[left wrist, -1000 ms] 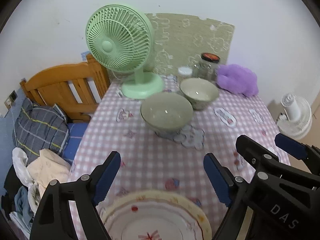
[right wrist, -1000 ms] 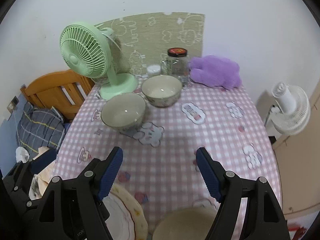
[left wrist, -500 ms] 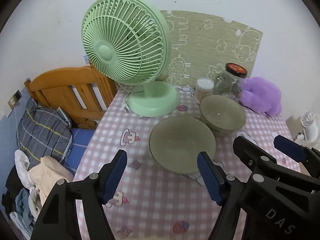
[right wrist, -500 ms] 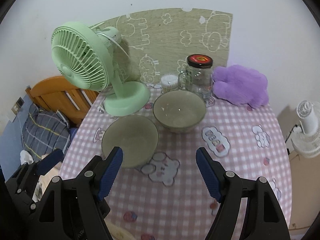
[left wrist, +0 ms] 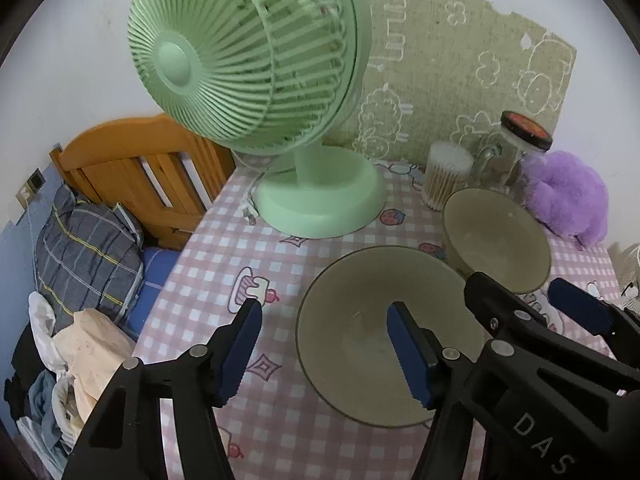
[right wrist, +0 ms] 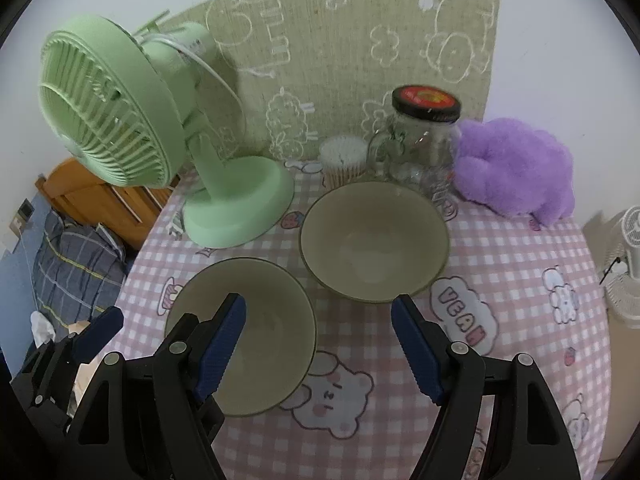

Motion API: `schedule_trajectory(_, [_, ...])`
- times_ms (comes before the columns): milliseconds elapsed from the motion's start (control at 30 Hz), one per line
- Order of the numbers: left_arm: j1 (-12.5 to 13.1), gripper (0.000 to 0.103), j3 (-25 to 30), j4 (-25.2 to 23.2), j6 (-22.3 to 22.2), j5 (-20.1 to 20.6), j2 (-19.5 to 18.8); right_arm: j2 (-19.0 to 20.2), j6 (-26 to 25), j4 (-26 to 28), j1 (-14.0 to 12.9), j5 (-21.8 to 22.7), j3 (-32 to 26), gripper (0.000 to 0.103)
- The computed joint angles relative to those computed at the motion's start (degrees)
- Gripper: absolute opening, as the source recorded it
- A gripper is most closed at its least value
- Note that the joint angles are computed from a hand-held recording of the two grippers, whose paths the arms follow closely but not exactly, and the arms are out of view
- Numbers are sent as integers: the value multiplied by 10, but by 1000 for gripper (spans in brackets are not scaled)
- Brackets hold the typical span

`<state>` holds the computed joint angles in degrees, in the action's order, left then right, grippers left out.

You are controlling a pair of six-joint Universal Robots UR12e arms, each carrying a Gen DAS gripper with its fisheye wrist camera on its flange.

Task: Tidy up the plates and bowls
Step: 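Move both grippers to the next gray-green bowl and grasp its rim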

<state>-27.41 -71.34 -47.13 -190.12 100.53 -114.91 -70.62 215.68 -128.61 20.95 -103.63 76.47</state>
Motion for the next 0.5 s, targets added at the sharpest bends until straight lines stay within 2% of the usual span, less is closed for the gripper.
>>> schedule_trajectory(67, [0, 66, 3, -7, -2, 1, -5, 5, 2, 0, -3, 15, -1, 68])
schedule_trajectory(200, [0, 64, 6, -15, -3, 7, -12, 13, 4, 5, -5, 34, -4, 57])
schedule_trajectory(267, [1, 59, 8, -23, -9, 13, -15, 17, 4, 12, -5, 33, -7, 50])
schedule_trajectory(400, [5, 53, 10, -32, -20, 7, -18, 20, 10, 18, -8, 40, -5, 43])
schedule_trajectory(500, [6, 43, 12, -35, -21, 2, -21, 21, 11, 17, -8, 38, -3, 38])
